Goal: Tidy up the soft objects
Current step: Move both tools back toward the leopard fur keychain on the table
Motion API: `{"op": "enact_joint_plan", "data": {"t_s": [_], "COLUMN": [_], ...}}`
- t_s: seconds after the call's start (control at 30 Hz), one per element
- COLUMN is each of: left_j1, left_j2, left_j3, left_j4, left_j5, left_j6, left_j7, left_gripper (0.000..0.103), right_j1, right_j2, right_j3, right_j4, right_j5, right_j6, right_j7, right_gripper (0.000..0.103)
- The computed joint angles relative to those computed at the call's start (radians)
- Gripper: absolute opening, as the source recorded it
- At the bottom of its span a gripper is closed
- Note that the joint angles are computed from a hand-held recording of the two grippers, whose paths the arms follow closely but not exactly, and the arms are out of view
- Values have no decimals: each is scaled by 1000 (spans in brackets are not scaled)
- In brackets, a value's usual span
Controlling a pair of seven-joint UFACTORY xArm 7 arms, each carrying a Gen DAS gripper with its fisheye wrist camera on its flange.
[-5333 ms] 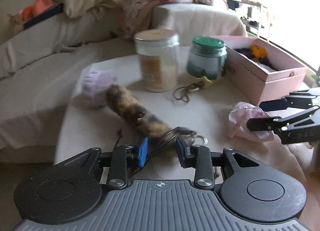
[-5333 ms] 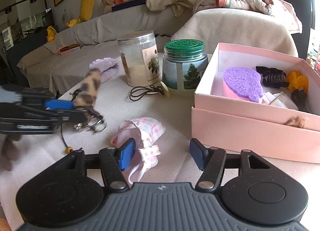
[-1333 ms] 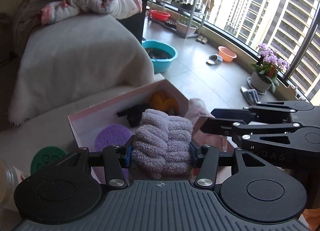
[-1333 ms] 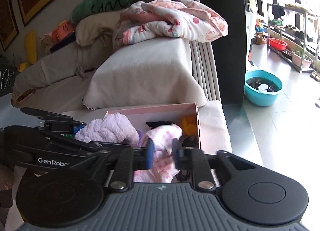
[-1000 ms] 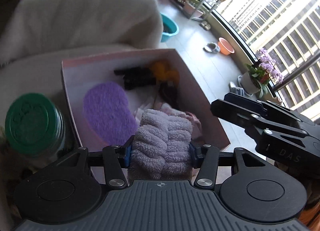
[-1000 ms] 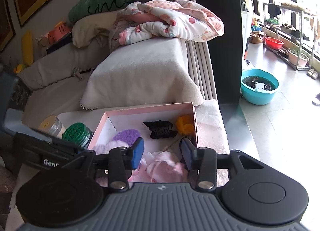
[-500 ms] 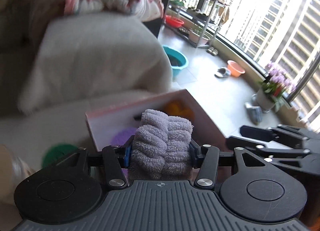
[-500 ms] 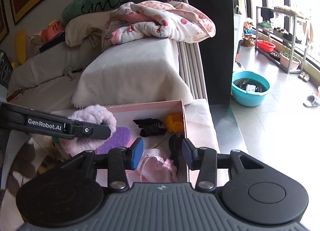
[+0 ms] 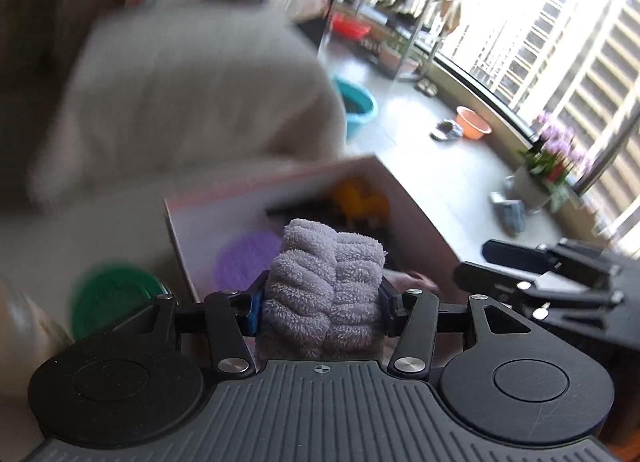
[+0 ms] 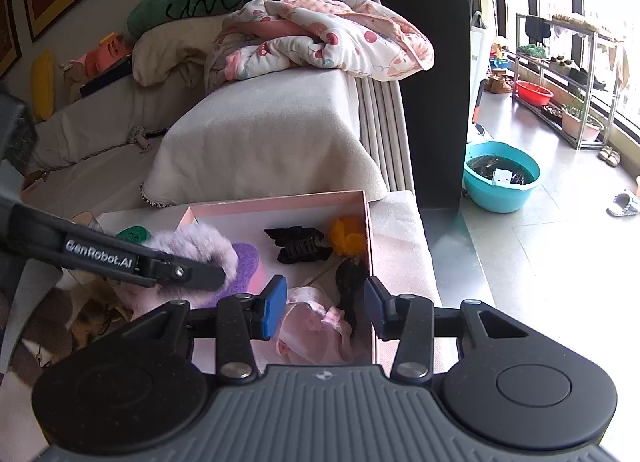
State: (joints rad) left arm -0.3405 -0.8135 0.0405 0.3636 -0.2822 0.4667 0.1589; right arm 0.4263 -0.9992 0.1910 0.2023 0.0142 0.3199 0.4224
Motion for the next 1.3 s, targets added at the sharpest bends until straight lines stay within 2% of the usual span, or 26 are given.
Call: {"op": "enact_joint_plan", "data": {"t_s": [0.1,0.17,0.2,0.23,0.27,0.3,0.33,0.37,0.4,0.47,0.5,0.57,0.6,0.73,0.83,0.97,1.07,1.17,1.3], "left_j1": [12,-25,-85,-145,-170,-156,-172,-158,-117,-103,-70,26,46,21,23,-7,3,39,134], "left_j2": [-52,-93,-97,-87,-69,-52,-32,-17,-3,8,4,-44,-84,-197,-278,-394,-512,-631,-788], "left_j3": [-52,-39,17,95,131,129,169,168,125,110,67,-95,-147,-157,-193,-140,-108,-56,19], "left_j4": [-47,-76,-72,-46,-33,-23,-8,-1,4,12,4,-35,-62,-106,-130,-160,-195,-227,-270], "left_j5": [78,104,69,-8,-43,-77,-143,-172,-159,-177,-152,-9,49,133,200,216,223,225,230], "left_j6": [-88,-110,-87,-24,6,37,72,91,103,130,118,47,17,35,62,132,194,272,384], "left_j7": [52,89,118,142,123,89,83,47,24,45,32,6,-3,-20,-47,-48,-37,-9,51], "left_gripper": [55,55,55,59,56,55,56,54,53,56,54,52,52,54,54,54,54,54,54], "right_j1": [-2,-1,0,0,-3,-6,-7,-8,-8,-7,-7,-5,-2,0,0,9,20,29,34], "right_j2": [-3,-1,-4,-6,-11,-14,-18,-21,-25,-33,-32,-31,-31,-24,-21,-23,-4,45,137], "right_j3": [-1,-5,-7,-9,-9,-10,-12,-17,-20,-26,-27,-33,-36,-33,-16,27,73,129,204], "right_j4": [-7,-10,-14,-17,-20,-22,-23,-24,-25,-30,-31,-37,-42,-51,-50,-32,2,52,127], "right_j5": [0,2,4,5,7,8,9,10,11,10,10,14,17,26,27,14,-4,-28,-64], "right_j6": [-2,-9,-13,-17,-20,-21,-20,-20,-19,-15,-15,-18,-20,-22,-20,-2,13,13,-6], "right_j7": [4,5,6,7,11,15,18,18,18,12,9,6,6,16,36,67,94,126,178], "right_gripper": [43,43,43,43,43,43,43,43,43,43,43,43,43,43,43,43,43,43,43]}}
